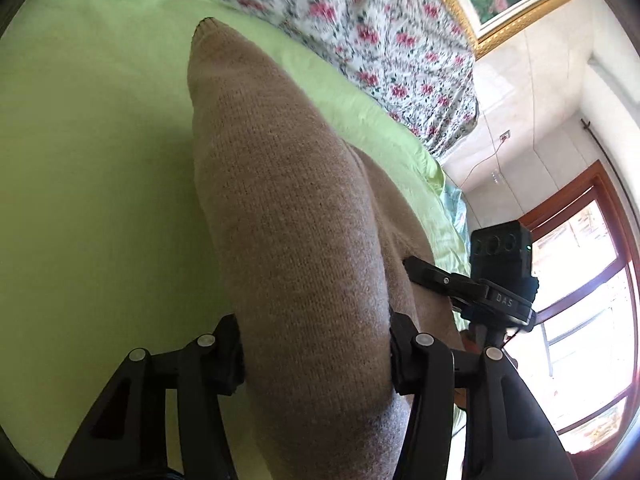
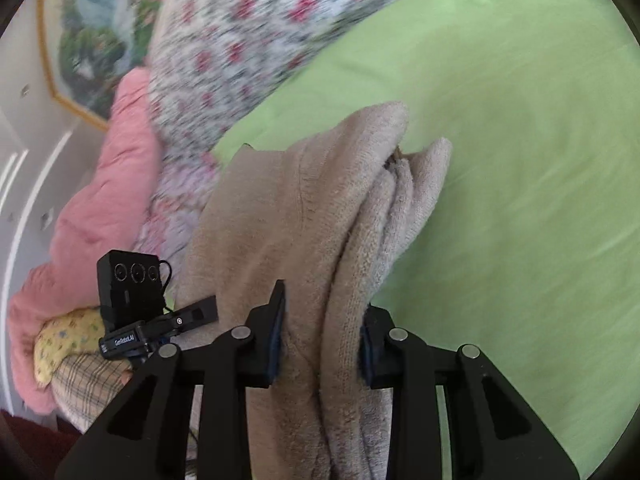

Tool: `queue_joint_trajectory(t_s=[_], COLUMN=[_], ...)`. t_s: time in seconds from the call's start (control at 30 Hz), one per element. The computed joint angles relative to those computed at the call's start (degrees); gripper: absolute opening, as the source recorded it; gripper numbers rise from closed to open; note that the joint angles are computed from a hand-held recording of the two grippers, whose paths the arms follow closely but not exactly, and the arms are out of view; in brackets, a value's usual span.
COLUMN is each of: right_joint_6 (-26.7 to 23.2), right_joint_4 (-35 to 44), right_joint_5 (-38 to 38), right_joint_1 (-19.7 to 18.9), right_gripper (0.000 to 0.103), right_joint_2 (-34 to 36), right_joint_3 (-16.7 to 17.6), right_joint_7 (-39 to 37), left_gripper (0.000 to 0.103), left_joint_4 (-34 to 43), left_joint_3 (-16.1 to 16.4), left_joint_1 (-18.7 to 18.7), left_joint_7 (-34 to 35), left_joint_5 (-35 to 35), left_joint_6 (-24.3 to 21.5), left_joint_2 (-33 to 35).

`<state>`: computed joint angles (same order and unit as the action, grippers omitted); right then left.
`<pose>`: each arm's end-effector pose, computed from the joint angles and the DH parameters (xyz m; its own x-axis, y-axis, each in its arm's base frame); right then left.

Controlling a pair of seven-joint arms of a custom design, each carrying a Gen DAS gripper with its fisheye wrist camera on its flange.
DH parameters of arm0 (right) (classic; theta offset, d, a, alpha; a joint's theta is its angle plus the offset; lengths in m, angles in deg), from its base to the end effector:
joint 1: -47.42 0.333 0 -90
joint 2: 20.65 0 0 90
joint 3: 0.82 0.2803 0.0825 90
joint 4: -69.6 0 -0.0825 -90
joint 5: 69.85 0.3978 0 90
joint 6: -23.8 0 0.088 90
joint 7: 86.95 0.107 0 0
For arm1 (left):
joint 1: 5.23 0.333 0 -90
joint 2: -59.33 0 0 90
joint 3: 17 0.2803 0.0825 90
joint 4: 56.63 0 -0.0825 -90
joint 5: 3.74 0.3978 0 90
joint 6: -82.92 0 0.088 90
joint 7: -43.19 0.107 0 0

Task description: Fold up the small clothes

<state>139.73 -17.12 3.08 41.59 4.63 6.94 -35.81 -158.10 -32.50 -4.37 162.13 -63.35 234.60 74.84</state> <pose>0.7029 0.0649 0.4213 0.2866 -0.4365 -0.8528 -0.9133 0.1445 -0.3809 0.6598 -0.1348 0.4289 -0.1531 -0.7516 0.6416 -0.8205 -0.2652 -0.5065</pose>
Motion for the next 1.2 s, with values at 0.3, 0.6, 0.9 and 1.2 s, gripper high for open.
queue_joint_trajectory(t_s=[0.3,0.6,0.9,1.2], right_joint_6=[2.32,11.27,13.15,15.58], right_joint_4=[-7.48,-10.87,1.85,11.07], right_joint_5=[0.61,-5.18,-11.34,-19.00], right_joint_1=[6.43,8.56,10.04,9.27], right_gripper=[0.033,0.062,0.062,0.008], right_joint_2=[-3.50,-8.29,-0.91,5.12], right_joint_3=[1.35,-1.25,-0.42,2.69], right_joint_7=[-2.70,2.85,7.91,10.77], left_gripper=[0.058,0.079,0.079,0.030], left_joint_4=[-20.00,-22.69,-15.31,-4.83], left_joint_3=[5.56,8.00,9.41,12.81], left_joint_1=[-0.78,-3.02,-0.50,-1.23], left_joint_7=[5.06,-6.37,-26.34,-52.76], left_joint_5=[-7.89,2.92,23.47,50.12], left_joint_6=[1.36,7.10,8.19,5.93], left_joint_2=[-13.18,-16.72,-10.96,-0.94])
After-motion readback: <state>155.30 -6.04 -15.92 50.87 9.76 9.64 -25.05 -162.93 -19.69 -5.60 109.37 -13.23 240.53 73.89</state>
